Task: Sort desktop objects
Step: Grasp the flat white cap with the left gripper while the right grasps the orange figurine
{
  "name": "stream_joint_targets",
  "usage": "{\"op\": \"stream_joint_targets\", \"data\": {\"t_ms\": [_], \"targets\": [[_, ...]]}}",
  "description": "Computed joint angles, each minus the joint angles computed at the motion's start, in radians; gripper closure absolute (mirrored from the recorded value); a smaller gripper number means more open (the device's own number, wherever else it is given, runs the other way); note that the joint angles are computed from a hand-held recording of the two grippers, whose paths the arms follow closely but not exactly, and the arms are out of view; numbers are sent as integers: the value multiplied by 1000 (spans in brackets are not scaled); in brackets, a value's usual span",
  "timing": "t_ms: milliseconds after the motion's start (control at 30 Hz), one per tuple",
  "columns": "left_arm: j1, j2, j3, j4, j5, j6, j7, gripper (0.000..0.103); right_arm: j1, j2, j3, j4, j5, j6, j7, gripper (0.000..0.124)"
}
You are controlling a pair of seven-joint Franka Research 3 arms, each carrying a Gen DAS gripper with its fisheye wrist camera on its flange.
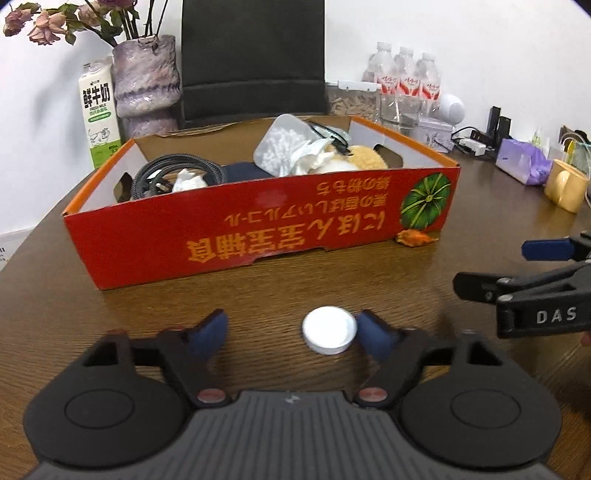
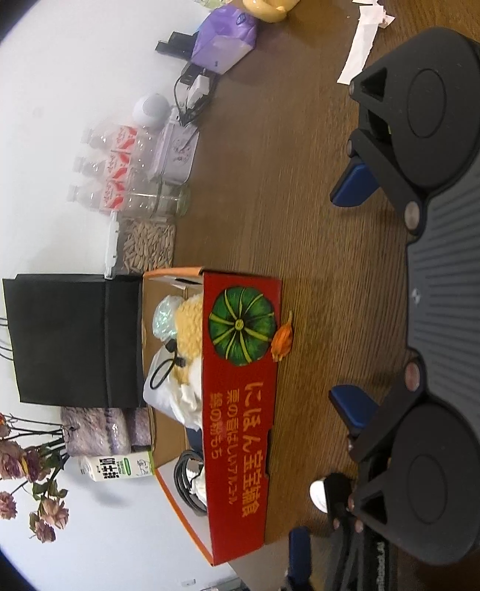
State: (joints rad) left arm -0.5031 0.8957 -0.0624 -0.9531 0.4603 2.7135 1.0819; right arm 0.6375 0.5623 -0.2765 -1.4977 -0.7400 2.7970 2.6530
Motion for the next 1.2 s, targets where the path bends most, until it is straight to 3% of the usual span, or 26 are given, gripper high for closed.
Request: {"op": "stream_joint_targets", "data": {"t_ms": [33,67,100,567,833,1200], "targets": [[-4,-2,6,-4,4,9,-9,63,2,-1,-2,-3,-2,3,3,21],[-4,-4,5,-8,3,14,-14,73,4,-1,-4,-4,-5,5,6,21],[-3,-6,3,-9,0,15,-19,74,5,-1,-5,-4,-8,7,6,21],[-8,18,39,47,25,20,-93,74,24,19,-29,15,-29,24,26,21],[2,88,29,163,9,-13,-34,74,15,88,-17,125,19,-38,16,22],[17,68,42,123,4,17,-30,74,-27,287,13,453,155,-188,-106,47]]}}
